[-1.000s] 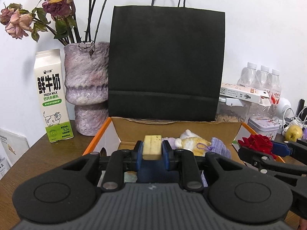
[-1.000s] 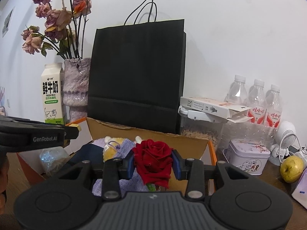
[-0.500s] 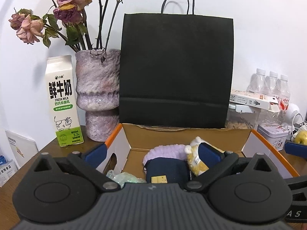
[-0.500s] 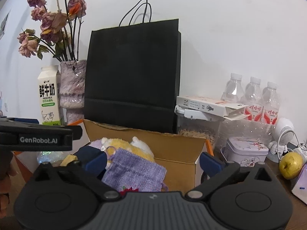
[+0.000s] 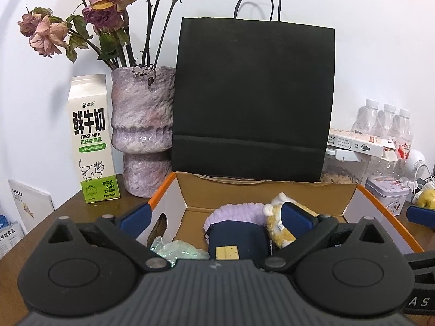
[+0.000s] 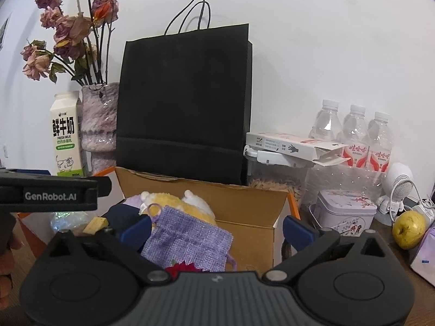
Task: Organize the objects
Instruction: 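Open both tools to drop the block and rose into the box, then move both tools back toward the black cable and white cloth on the table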
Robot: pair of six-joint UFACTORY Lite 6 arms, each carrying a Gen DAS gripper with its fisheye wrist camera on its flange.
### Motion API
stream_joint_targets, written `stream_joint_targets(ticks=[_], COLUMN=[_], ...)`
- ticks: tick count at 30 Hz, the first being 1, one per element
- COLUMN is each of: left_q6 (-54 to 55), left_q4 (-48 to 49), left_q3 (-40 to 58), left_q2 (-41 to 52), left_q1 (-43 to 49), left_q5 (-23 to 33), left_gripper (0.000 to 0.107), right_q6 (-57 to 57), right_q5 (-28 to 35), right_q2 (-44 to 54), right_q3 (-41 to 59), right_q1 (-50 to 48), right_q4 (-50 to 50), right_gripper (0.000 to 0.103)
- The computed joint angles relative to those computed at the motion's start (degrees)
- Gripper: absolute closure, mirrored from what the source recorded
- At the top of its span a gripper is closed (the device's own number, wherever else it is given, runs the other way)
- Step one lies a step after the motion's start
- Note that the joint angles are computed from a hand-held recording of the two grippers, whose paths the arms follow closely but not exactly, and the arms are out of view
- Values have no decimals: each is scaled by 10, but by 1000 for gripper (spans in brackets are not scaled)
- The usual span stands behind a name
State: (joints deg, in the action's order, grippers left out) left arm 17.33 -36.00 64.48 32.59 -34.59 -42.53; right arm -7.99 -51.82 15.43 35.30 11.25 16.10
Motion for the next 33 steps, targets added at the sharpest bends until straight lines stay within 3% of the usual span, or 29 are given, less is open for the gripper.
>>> stream_joint_targets(ticks=[20,33], left_q6=[-53,-95], left_q4=[23,20], left_q3=[-160,-322], left_q2=[-87,-189], left_q1=[-12,-24], left_q5=[-68,-101], left_gripper=[4,4], right_q6=[20,6], right_q5=[-57,-79], right_q2=[-79,-184], right_q3=[-121,-246], right_q1=[41,136], right_q4=[41,146], right_gripper=[0,0])
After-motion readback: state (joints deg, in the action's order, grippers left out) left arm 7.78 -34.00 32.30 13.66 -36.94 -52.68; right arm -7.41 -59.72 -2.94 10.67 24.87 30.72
